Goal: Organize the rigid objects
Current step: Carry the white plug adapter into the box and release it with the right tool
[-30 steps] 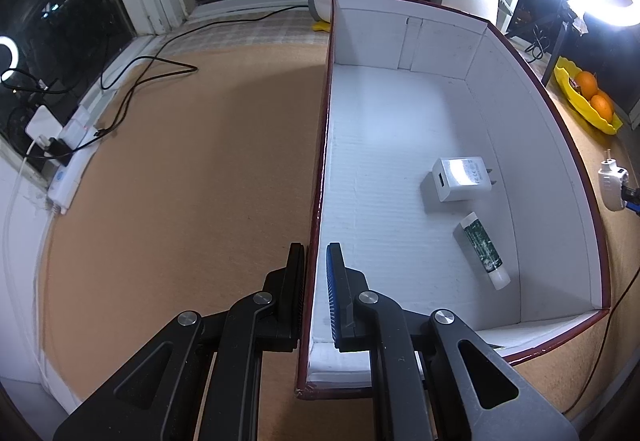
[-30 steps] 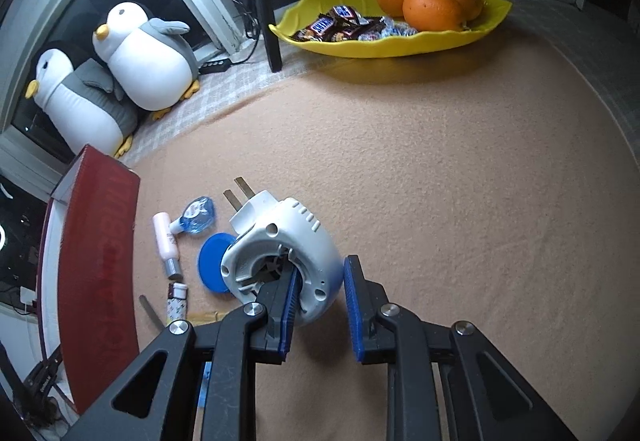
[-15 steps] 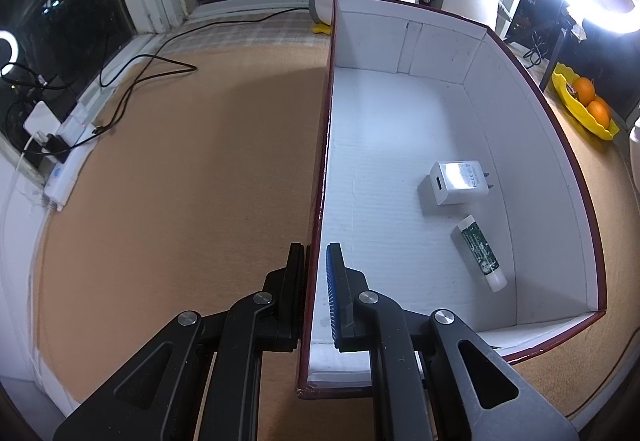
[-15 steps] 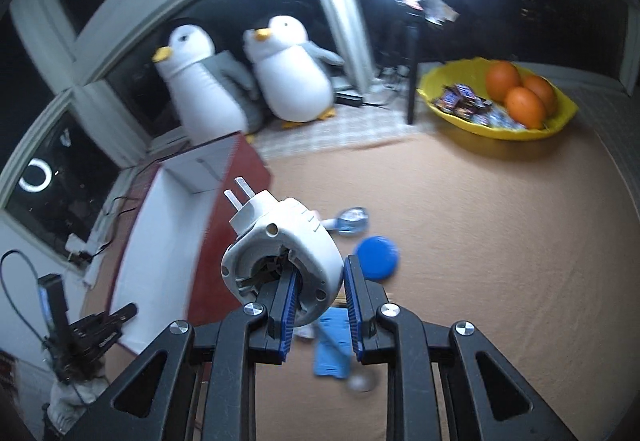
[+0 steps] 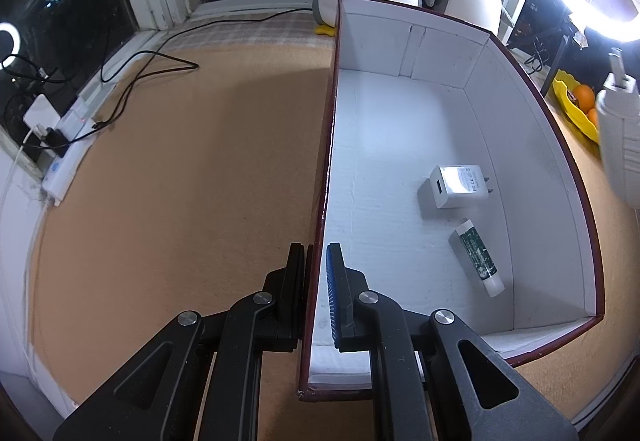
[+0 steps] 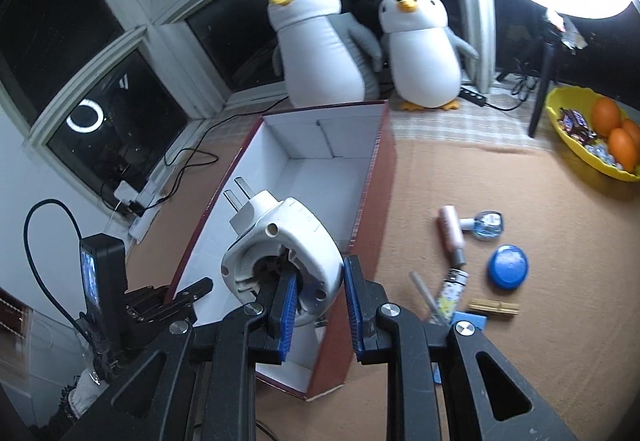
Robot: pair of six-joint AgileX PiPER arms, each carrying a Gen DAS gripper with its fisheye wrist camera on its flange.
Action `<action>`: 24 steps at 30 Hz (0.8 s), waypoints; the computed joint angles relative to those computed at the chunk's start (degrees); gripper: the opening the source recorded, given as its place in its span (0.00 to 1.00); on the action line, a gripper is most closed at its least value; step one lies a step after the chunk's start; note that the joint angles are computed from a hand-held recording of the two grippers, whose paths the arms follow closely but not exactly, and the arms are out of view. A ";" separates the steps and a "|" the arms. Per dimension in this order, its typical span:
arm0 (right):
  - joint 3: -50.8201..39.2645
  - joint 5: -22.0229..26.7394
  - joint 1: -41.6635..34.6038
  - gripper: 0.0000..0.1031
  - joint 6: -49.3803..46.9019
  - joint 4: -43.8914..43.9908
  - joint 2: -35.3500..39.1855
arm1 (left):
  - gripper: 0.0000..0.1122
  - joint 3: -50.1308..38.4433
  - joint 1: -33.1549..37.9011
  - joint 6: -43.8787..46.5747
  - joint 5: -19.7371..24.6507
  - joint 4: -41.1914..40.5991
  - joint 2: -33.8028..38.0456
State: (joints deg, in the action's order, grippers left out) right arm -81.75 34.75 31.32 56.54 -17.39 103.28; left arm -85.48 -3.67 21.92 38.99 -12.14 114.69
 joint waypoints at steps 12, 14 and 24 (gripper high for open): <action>-9.40 2.09 0.19 0.19 -9.45 7.47 7.95 | 0.09 0.38 0.13 -1.23 -0.51 -0.15 -0.15; -10.23 2.29 0.05 0.19 -10.71 8.39 8.67 | 0.09 0.52 0.10 -1.50 -0.69 -0.03 -0.21; -13.79 3.59 -0.08 0.19 -14.59 10.59 11.77 | 0.09 0.58 -0.11 -3.66 -0.88 1.14 -0.19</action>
